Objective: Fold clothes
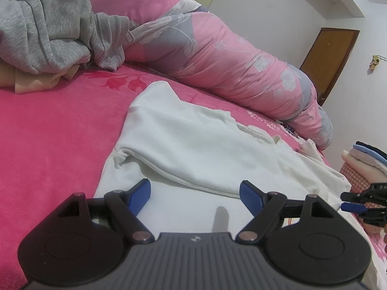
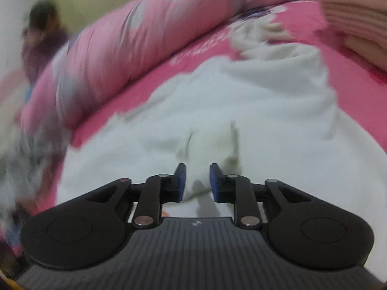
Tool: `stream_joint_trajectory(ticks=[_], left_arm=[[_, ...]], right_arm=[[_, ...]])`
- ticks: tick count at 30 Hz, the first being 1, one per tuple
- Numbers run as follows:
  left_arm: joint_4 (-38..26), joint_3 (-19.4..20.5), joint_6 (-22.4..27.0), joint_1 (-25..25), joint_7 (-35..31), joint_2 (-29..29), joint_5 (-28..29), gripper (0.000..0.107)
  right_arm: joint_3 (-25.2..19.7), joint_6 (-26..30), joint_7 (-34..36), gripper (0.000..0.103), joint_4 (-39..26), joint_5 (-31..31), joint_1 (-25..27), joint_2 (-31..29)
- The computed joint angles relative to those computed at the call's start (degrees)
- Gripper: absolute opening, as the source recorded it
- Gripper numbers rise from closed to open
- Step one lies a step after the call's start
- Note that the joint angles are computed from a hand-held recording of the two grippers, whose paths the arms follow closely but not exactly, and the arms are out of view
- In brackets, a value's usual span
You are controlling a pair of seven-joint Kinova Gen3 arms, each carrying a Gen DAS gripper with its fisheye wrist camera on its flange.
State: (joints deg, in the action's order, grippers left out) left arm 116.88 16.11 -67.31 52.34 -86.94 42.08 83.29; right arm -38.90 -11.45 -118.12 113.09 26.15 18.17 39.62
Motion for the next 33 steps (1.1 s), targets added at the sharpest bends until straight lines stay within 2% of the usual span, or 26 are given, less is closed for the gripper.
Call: stream_joint_trajectory(ticks=[2, 5, 7, 9, 13, 15, 16, 18, 21, 26, 29, 33], left_arm=[[-0.05, 0.02, -0.01, 0.00, -0.03, 0.01, 0.01, 0.082], [-0.05, 0.03, -0.02, -0.01, -0.03, 0.01, 0.01, 0.082], [0.03, 0.03, 0.02, -0.04, -0.05, -0.03, -0.02, 0.082], [0.04, 0.02, 0.03, -0.04, -0.03, -0.05, -0.04, 0.082], [0.03, 0.02, 0.09, -0.08, -0.21, -0.06, 0.02, 0.082], [0.02, 0.02, 0.10, -0.10, -0.30, -0.05, 0.05, 0.082], [0.08, 0.00, 0.09, -0.08, -0.20, -0.05, -0.01, 0.082], [0.11, 0.00, 0.08, -0.07, -0.19, -0.06, -0.02, 0.082], [0.07, 0.00, 0.12, -0.11, -0.35, -0.07, 0.02, 0.082], [0.11, -0.06, 0.12, -0.12, -0.19, -0.02, -0.12, 0.082], [0.15, -0.08, 0.12, -0.12, -0.11, -0.04, -0.18, 0.082], [0.22, -0.12, 0.07, -0.10, 0.16, -0.03, -0.35, 0.082]], right_arm=[[-4.24, 2.70, -3.89, 0.028, -1.52, 0.14, 4.36, 2.68], [-11.32, 8.84, -4.49, 0.029, -4.52, -3.58, 10.02, 8.03], [-13.57, 9.84, -4.09, 0.029, -5.13, -5.67, 11.77, 10.49], [-14.01, 10.68, -3.40, 0.029, -6.05, -7.67, 11.65, 11.70], [-11.77, 11.60, -2.00, 0.029, -9.17, -11.79, 8.54, 12.84], [-10.52, 10.39, -1.04, 0.009, -9.87, -13.58, 7.16, 13.13], [-9.46, 9.39, -0.43, 0.005, -9.81, -14.40, 6.12, 12.56], [-8.24, 6.57, 1.09, 0.004, -8.79, -15.73, 4.43, 10.54], [-10.50, 3.18, 2.98, 0.004, -7.97, -13.66, 3.43, 7.10], [-16.07, 3.70, 4.91, 0.004, -12.10, -7.15, -0.72, 1.01], [-17.46, 4.30, 7.15, 0.004, -15.77, -4.63, -6.28, -1.01], [-18.91, 6.60, 11.06, 0.004, -22.22, -2.22, -15.14, 0.14]])
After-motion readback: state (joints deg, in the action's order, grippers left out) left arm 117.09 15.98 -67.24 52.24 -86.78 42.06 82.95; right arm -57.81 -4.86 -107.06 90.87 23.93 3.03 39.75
